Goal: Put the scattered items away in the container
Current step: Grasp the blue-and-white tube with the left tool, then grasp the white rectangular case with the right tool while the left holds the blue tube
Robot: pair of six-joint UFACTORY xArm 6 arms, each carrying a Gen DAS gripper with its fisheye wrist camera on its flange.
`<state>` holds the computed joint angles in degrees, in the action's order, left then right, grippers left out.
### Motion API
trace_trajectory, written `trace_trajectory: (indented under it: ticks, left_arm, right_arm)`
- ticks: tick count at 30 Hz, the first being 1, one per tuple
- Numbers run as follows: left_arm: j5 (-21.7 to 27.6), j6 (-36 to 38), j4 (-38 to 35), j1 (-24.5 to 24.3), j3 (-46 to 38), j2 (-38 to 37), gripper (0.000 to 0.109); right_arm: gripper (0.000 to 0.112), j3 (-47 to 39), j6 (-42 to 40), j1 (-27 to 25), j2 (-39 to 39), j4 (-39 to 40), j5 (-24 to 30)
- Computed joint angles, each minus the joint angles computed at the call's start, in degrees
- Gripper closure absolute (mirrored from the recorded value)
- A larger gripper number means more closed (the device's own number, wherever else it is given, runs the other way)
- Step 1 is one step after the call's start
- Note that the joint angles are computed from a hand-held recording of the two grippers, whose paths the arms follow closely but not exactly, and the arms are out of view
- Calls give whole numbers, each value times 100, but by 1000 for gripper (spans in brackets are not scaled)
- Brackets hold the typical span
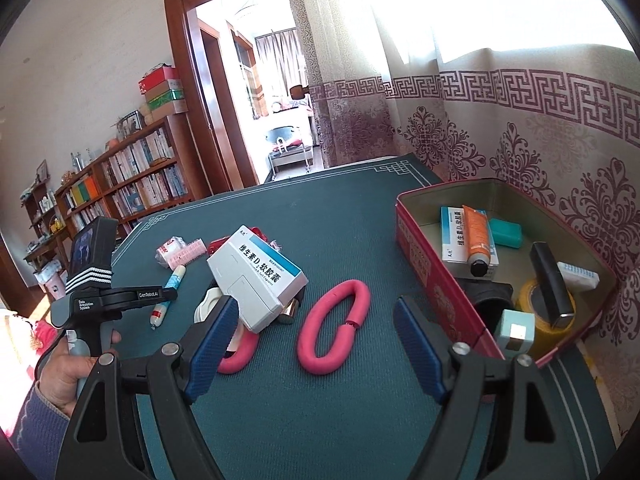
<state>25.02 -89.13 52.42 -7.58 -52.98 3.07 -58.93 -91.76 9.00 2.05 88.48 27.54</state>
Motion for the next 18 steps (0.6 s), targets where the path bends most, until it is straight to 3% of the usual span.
trace_trajectory:
  ticks: [9, 12, 18]
  left_arm:
    - [-316, -262, 371, -149, 29, -134, 90]
    - [-381, -239, 371, -167, 20, -125, 90]
    - [-495, -241, 307, -142, 36, -100, 90]
  right_arm:
    - [31, -463, 180, 491, 415, -665, -263]
    - [49, -593, 23, 756, 628, -903, -596]
    - [53, -682, -221, 1087, 904, -1264, -973]
